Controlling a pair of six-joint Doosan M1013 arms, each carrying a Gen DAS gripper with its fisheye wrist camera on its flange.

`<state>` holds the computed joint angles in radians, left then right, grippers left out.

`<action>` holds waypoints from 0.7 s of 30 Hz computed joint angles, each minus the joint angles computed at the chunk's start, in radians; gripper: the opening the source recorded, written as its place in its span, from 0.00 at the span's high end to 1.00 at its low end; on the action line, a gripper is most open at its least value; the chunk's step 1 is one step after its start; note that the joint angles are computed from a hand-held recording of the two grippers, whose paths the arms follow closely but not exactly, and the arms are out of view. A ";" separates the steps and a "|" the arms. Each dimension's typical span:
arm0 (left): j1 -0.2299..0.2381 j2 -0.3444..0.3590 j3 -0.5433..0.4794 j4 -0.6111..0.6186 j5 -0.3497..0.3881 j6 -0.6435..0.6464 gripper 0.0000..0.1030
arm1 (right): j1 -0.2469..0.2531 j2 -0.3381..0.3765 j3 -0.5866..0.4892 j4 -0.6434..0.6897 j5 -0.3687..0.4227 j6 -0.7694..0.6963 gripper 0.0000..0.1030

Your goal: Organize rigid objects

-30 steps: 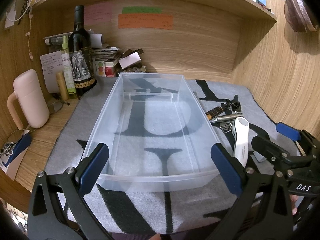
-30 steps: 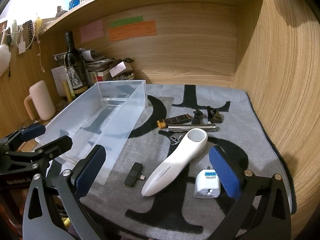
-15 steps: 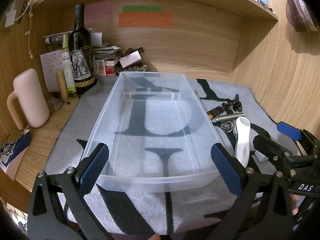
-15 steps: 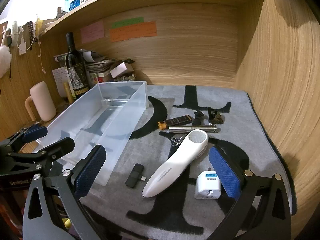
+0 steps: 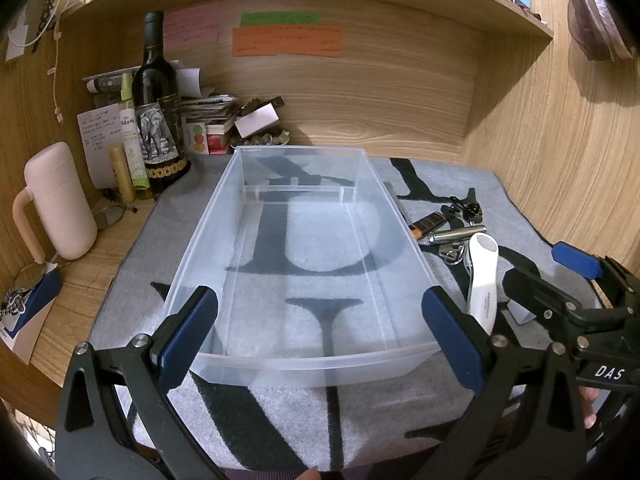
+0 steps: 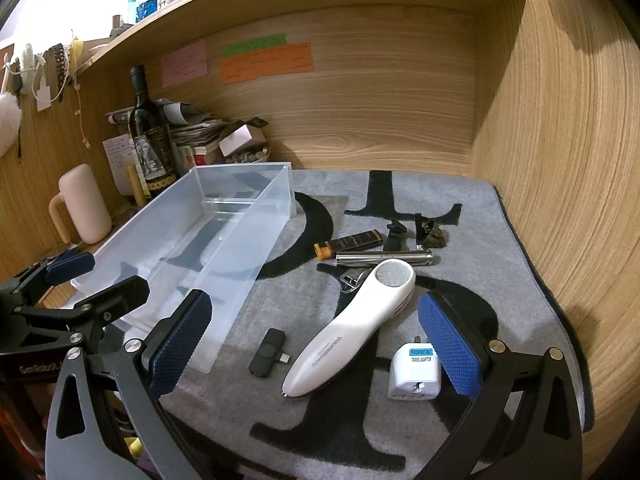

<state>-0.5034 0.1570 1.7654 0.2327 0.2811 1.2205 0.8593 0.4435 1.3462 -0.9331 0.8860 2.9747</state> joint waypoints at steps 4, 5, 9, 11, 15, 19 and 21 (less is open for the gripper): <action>-0.001 0.000 0.001 0.005 -0.001 -0.005 0.00 | -0.001 -0.001 0.002 0.001 -0.002 -0.001 0.00; -0.001 0.000 0.001 0.005 -0.001 -0.005 0.00 | -0.001 -0.001 0.002 0.001 -0.002 -0.001 0.00; -0.004 0.000 -0.001 0.016 0.000 -0.013 0.00 | -0.001 -0.001 0.001 0.002 -0.001 0.001 0.00; -0.004 0.000 -0.001 0.017 0.000 -0.015 0.00 | -0.001 -0.002 0.002 0.002 -0.001 0.001 0.00; -0.007 0.000 -0.001 0.028 0.002 -0.027 0.00 | -0.001 -0.002 0.002 0.002 -0.001 0.001 0.00; -0.007 0.000 0.000 0.027 0.000 -0.027 0.00 | -0.002 -0.002 0.002 0.003 -0.003 0.001 0.00; -0.008 0.000 0.000 0.038 0.000 -0.038 0.00 | -0.002 -0.002 0.002 0.002 -0.002 0.001 0.00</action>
